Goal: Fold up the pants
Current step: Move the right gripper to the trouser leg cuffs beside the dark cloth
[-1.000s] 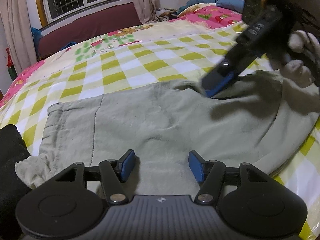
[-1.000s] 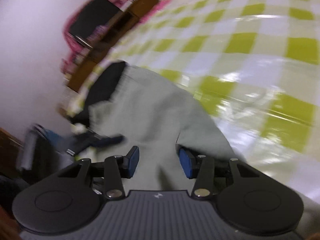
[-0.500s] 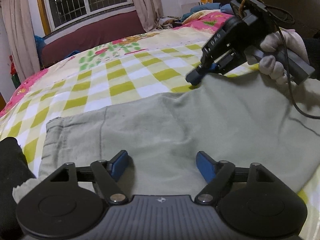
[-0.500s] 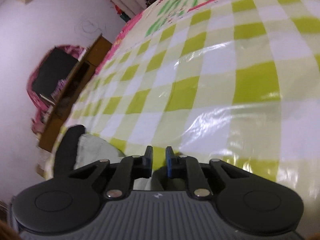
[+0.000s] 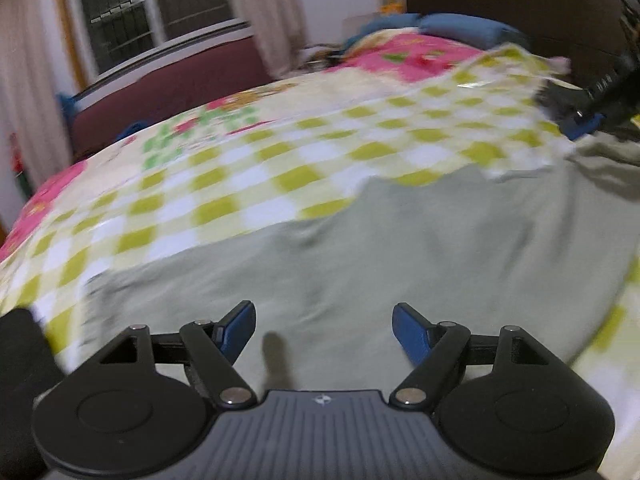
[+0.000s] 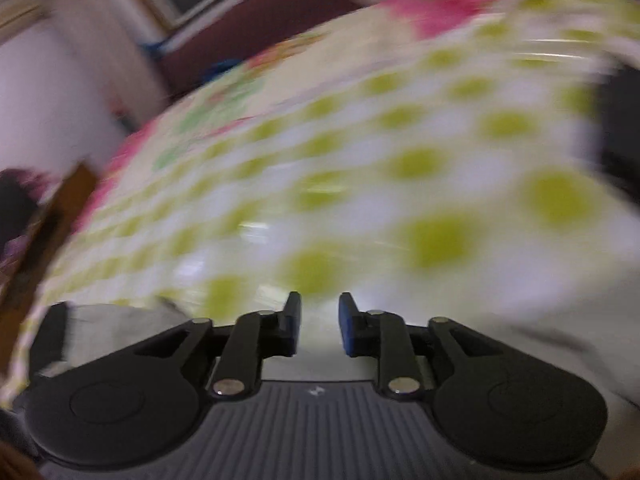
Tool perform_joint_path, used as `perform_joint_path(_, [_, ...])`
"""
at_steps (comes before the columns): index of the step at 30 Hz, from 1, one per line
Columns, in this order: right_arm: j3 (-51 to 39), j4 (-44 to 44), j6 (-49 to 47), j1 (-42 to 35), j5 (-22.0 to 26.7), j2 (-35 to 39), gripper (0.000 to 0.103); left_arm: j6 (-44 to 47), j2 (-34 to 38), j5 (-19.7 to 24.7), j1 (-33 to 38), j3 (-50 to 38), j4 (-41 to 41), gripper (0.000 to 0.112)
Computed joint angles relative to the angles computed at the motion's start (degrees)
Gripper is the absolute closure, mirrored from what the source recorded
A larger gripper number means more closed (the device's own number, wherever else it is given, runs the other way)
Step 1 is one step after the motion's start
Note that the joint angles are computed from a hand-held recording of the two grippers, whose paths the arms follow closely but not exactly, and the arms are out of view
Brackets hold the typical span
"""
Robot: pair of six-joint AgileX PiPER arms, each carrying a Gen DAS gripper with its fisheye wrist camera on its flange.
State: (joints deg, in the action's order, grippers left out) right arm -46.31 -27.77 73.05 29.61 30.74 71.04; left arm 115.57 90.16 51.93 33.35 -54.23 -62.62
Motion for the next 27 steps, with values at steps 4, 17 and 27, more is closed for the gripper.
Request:
perform_joint_path(4, [9.43, -6.05, 8.33, 4.22, 6.39, -10.65, 0.078, -0.35, -4.98, -2.25, -7.45, 5.14, 0.96, 0.023])
perform_joint_path(17, [19.57, -20.78, 19.17, 7.10, 23.50, -21.46, 0.077, -14.52, -10.62, -13.56, -31.68, 8.72, 8.86, 0.023])
perform_joint_path(27, [21.59, -18.98, 4.26, 2.50, 14.90, -27.68, 0.051, -21.16, -11.05, -18.66, -41.35, 8.65, 13.47, 0.023])
